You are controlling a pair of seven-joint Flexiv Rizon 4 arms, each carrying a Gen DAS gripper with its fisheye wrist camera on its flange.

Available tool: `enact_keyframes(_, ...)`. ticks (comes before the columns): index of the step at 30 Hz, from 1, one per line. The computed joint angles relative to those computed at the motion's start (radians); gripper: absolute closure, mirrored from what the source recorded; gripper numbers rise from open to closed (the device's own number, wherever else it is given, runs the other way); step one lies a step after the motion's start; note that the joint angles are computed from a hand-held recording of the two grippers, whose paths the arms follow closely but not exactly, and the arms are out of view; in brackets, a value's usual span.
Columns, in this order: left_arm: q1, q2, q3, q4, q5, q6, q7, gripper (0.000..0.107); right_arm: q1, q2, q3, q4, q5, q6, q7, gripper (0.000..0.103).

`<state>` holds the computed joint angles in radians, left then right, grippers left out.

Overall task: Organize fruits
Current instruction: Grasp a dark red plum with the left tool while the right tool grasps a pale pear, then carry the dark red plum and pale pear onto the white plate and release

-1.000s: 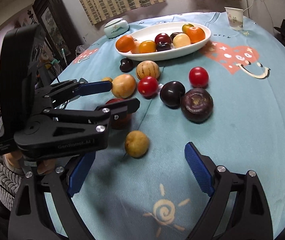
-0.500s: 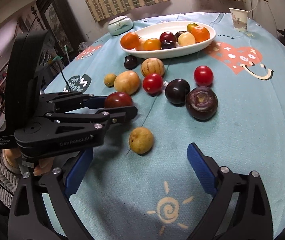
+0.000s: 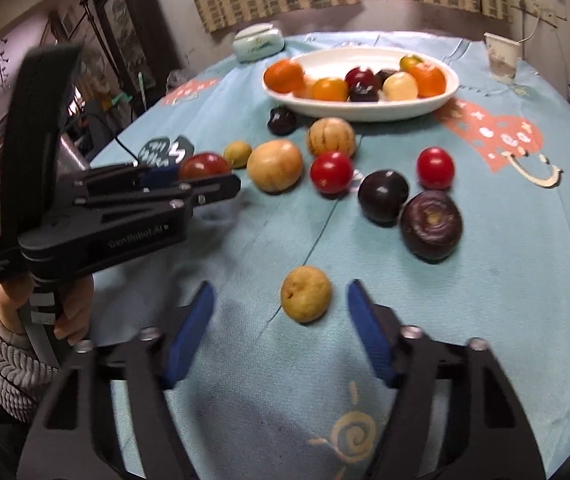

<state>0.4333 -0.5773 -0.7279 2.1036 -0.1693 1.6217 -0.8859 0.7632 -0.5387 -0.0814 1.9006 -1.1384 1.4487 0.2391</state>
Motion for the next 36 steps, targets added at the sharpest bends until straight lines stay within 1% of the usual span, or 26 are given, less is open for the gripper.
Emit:
enact_keyframes(1,0.007,-0.002,-0.007,0.002,0.001,0.001,0.002,0.067,-0.016,-0.006,0.024,-0.005,0.030,-0.003,-0.032,0.042)
enact_keyframes(3,0.010,-0.004,-0.010,0.002,0.005,0.001,0.004,0.067,-0.017,-0.011,0.033,-0.011,0.064,-0.013,-0.062,0.042)
enact_keyframes(6,0.011,-0.005,-0.012,0.001,0.004,-0.004,0.004,0.067,-0.022,-0.018,0.067,-0.029,0.140,-0.064,-0.152,0.045)
enact_keyframes(8,0.001,-0.003,-0.001,0.000,0.003,0.002,-0.002,0.067,-0.025,-0.025,0.096,-0.053,0.198,-0.124,-0.235,0.053)
enact_keyframes(9,-0.006,-0.001,0.007,0.002,0.004,0.011,-0.005,0.067,-0.024,-0.029,0.106,-0.066,0.221,-0.153,-0.274,0.056)
enact_keyframes(11,-0.022,0.004,0.026,0.003,0.012,0.026,-0.014,0.067,-0.017,-0.034,0.109,-0.079,0.248,-0.185,-0.320,0.065)
enact_keyframes(12,-0.027,0.005,0.032,0.003,0.016,0.032,-0.018,0.067,-0.015,-0.034,0.108,-0.081,0.257,-0.193,-0.337,0.067)
enact_keyframes(14,-0.033,0.007,0.041,0.003,0.025,0.041,-0.027,0.067,-0.005,-0.032,0.102,-0.083,0.265,-0.217,-0.358,0.074)
enact_keyframes(16,-0.033,0.006,0.043,0.003,0.034,0.046,-0.035,0.068,0.004,-0.030,0.097,-0.085,0.265,-0.237,-0.369,0.076)
enact_keyframes(18,-0.032,0.007,0.045,0.006,0.045,0.059,-0.044,0.067,0.006,-0.030,0.092,-0.083,0.262,-0.235,-0.367,0.076)
enact_keyframes(24,-0.046,0.014,0.070,0.011,0.092,0.111,-0.084,0.067,0.022,-0.013,0.048,-0.053,0.194,-0.189,-0.283,0.076)
enact_keyframes(27,-0.078,0.021,0.113,0.004,0.123,0.153,-0.117,0.068,0.024,0.000,0.027,-0.035,0.137,-0.163,-0.217,0.076)
enact_keyframes(32,-0.110,0.035,0.154,-0.029,0.158,0.160,-0.162,0.068,0.011,0.049,-0.012,0.000,-0.027,-0.141,-0.053,0.076)
enact_keyframes(36,-0.185,0.048,0.229,-0.095,0.157,0.176,-0.185,0.068,-0.021,0.114,-0.041,0.009,-0.201,-0.155,0.087,0.076)
